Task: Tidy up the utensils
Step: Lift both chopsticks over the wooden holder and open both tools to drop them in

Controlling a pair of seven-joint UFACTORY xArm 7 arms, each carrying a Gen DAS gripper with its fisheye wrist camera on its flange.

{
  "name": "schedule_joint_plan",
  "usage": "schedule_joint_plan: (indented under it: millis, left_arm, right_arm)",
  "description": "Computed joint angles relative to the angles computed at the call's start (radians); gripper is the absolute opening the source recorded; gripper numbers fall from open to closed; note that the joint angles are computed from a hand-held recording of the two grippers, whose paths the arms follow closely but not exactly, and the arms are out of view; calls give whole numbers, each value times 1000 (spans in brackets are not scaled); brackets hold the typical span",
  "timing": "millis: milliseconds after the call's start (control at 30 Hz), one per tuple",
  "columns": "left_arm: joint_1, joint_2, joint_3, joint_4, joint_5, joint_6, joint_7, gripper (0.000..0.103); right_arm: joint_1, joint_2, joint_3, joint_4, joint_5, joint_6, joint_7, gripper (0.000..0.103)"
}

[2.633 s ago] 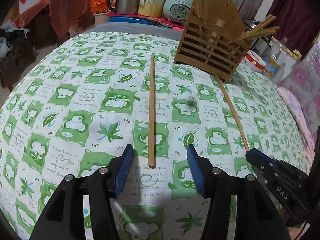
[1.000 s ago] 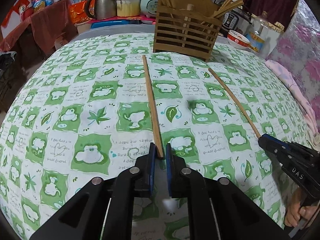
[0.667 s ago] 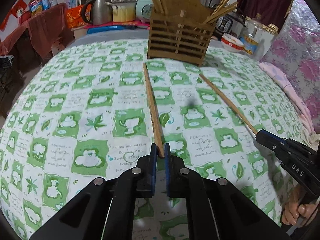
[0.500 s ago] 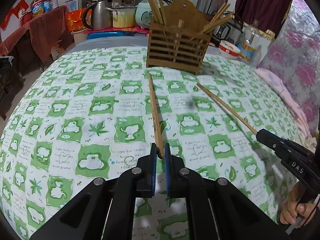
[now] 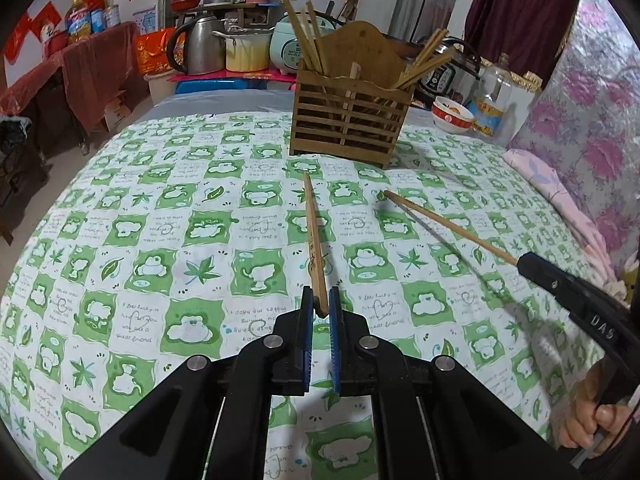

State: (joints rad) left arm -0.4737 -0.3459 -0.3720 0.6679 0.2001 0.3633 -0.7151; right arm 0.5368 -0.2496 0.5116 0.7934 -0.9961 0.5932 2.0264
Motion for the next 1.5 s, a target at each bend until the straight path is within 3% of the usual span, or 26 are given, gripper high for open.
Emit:
schedule_joint_plan:
  millis: [167, 633, 1500]
  left_arm:
    - [40, 2, -64, 19, 103, 38, -70, 8]
    - [51, -38, -140, 39, 277, 94, -200, 8]
    - [27, -50, -171, 52, 376, 125, -241, 8]
  right_arm:
    - [1, -14, 7, -4, -7, 3, 16, 6]
    - [-23, -63, 36, -23, -3, -14, 52, 6]
    - [-145, -161, 111, -85, 44, -130, 70, 6]
